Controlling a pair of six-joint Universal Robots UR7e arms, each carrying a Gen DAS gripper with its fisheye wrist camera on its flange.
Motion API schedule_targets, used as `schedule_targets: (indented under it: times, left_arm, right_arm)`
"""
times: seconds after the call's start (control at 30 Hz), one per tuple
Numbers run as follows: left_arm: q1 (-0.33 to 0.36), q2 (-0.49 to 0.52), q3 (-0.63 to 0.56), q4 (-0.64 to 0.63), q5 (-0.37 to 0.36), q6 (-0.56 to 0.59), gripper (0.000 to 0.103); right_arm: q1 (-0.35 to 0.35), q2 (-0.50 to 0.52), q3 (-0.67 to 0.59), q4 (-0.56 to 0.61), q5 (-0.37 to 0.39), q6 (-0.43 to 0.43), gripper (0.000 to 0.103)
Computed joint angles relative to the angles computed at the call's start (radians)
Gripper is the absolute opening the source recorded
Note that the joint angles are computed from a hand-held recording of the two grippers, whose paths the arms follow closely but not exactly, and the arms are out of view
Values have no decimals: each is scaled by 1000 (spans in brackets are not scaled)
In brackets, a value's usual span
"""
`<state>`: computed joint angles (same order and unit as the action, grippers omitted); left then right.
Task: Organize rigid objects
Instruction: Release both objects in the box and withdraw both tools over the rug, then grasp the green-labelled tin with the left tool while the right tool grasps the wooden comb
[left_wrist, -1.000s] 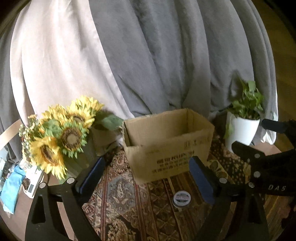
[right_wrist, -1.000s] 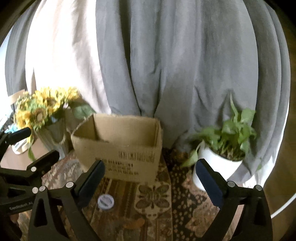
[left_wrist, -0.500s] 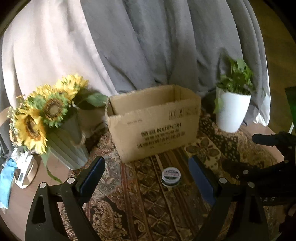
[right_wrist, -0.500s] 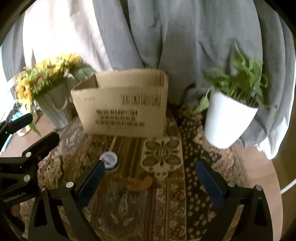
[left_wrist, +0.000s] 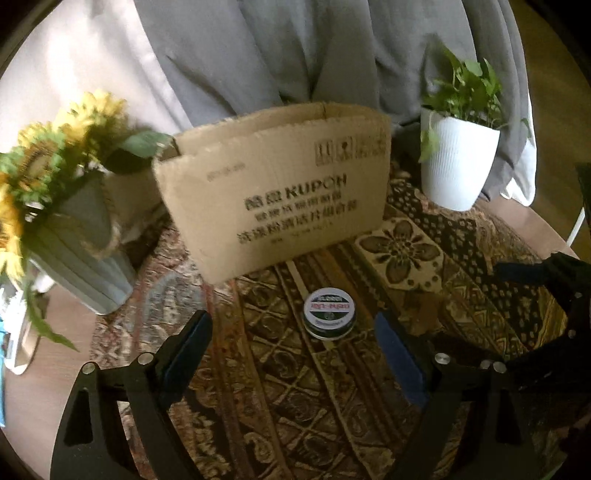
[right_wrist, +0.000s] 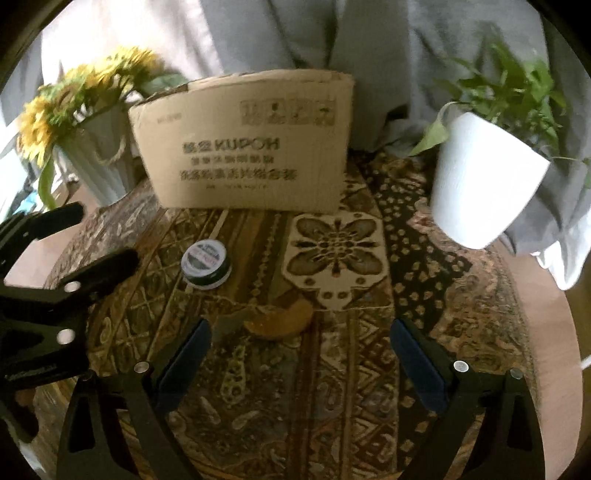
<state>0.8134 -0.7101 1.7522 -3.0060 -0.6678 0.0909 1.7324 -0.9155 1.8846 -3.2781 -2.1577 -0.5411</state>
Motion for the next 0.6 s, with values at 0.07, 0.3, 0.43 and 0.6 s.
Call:
schedule_targets:
  times: [0.07,0.3,0.43,0.6]
  left_arm:
    - [10,11,-13,10,-13,2,90]
    - [44,51,-63,46,-66,16,86]
    - [60,71,-98,66,-91,23,82]
    - [76,95,-144,104,-105,17,77]
  right_arm:
    - [-7,10,3,-15,18,-30,98]
    - [-39,41,-19,-17,58,-75,88]
    - [-53,51,-36,7,69,-82,85]
    - [-66,60,-51,33,79,-87,79]
